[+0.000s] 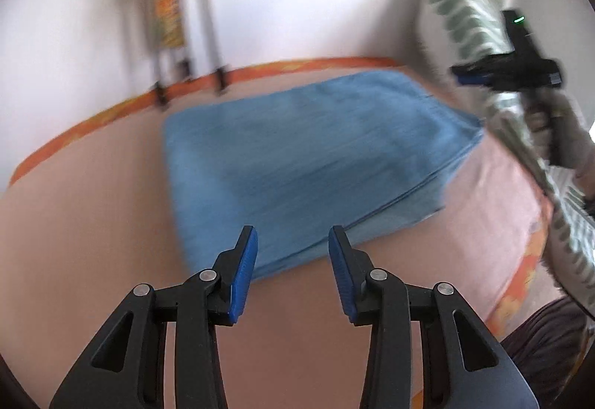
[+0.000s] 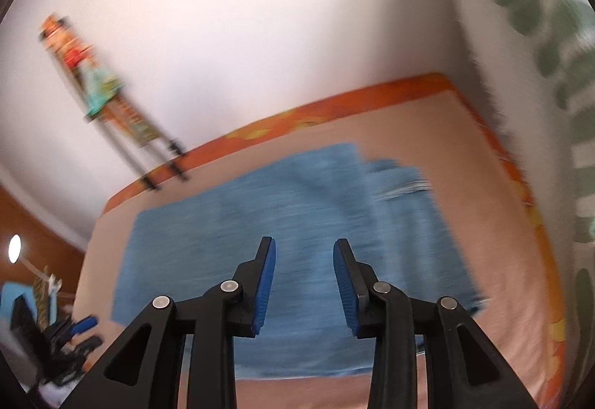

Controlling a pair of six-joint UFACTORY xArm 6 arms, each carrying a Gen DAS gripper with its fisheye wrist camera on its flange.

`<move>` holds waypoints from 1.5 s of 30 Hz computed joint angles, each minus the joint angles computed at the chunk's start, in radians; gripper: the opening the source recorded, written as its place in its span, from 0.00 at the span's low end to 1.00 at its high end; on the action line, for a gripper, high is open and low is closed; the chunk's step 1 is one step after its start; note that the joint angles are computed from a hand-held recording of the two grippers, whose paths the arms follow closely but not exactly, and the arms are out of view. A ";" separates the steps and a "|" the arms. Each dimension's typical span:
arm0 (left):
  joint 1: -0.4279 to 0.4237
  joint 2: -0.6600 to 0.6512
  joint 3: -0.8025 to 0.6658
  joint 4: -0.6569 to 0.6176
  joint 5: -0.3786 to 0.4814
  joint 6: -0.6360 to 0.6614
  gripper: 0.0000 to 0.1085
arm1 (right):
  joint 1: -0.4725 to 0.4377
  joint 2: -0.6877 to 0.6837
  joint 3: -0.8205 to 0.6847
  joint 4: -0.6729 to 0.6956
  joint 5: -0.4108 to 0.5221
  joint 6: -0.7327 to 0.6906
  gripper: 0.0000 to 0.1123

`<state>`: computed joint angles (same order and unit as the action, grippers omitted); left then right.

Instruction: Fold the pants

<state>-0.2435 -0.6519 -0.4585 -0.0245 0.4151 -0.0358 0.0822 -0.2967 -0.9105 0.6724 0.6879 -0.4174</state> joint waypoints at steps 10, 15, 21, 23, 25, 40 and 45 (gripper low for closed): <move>0.133 0.019 0.081 0.167 -0.027 -0.019 0.37 | 0.336 0.047 0.012 -0.228 -0.099 0.199 0.33; 0.157 0.090 0.049 0.193 -0.040 -0.020 0.37 | 0.364 0.172 -0.017 -0.447 -0.105 0.365 0.33; 0.176 0.140 0.038 0.108 -0.100 -0.015 0.37 | 0.332 0.222 -0.026 -0.405 -0.094 0.372 0.32; 0.191 0.141 0.043 0.173 -0.107 -0.074 0.41 | 0.323 0.232 -0.026 -0.383 -0.084 0.353 0.31; 0.202 0.129 0.054 0.113 -0.104 -0.038 0.41 | 0.319 0.233 -0.018 -0.366 -0.092 0.338 0.29; 0.265 -0.049 0.095 -0.246 0.030 0.227 0.40 | 0.403 0.225 -0.115 -0.373 -0.066 0.331 0.32; 0.259 -0.065 0.082 -0.370 0.001 0.295 0.39 | 0.493 0.342 -0.298 -0.300 -0.036 0.283 0.31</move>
<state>0.0152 -0.7168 -0.3769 -0.3942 0.4156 0.2589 0.5754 0.0454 -1.2081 0.3720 0.6514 -0.1340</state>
